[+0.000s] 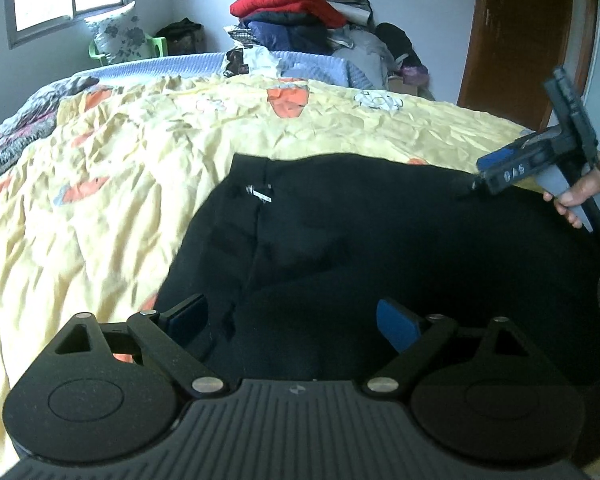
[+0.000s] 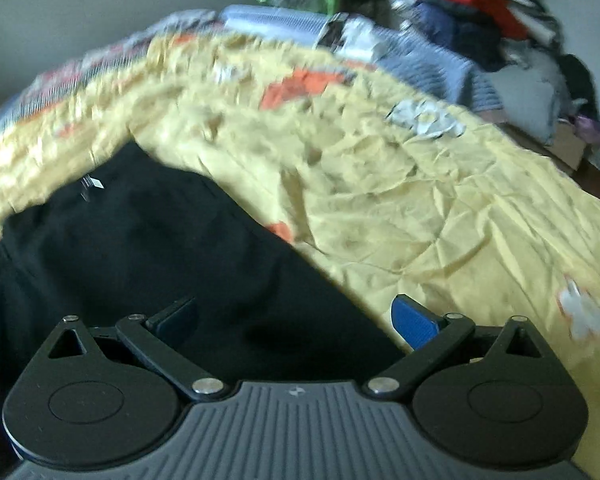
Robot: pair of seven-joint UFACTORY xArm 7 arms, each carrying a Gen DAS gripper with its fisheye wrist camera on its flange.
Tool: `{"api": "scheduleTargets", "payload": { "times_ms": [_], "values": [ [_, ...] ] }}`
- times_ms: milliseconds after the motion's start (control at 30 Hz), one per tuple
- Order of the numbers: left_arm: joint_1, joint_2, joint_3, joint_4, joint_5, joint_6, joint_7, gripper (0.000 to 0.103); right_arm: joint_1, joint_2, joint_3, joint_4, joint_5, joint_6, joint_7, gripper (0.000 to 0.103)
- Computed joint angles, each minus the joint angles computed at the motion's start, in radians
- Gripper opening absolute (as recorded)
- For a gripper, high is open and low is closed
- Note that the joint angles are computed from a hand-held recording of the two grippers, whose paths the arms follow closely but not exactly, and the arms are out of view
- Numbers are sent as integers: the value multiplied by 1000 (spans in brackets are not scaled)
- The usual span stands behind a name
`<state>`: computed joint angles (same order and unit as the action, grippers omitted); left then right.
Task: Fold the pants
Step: 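Grasp the black pants edge with the right gripper while the left gripper grasps beside it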
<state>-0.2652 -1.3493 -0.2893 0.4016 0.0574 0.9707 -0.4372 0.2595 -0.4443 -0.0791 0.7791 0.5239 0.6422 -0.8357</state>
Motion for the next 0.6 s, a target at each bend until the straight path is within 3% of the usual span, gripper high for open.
{"api": "scheduleTargets", "payload": {
  "times_ms": [33,133,200,233,300,467,600],
  "values": [
    [10,25,7,5,6,-20,6,93,5,37,-9,31,-10,29,-23,102],
    [45,128,32,27,23,-100,27,93,6,115,-31,101,38,124,-104,84],
    [75,207,46,50,31,-157,27,93,-4,114,-39,115,92,173,-160,50],
    [85,250,61,65,25,-183,27,93,-15,111,-30,117,105,175,-160,12],
    [90,341,106,101,-6,-235,23,93,-30,57,4,65,102,122,-172,6],
    [68,572,235,208,-166,-353,-4,93,21,-233,105,-222,-23,-159,-273,4],
    [17,737,334,297,-330,-384,14,94,61,-446,160,-379,-125,-236,-277,4]
  ]
}}
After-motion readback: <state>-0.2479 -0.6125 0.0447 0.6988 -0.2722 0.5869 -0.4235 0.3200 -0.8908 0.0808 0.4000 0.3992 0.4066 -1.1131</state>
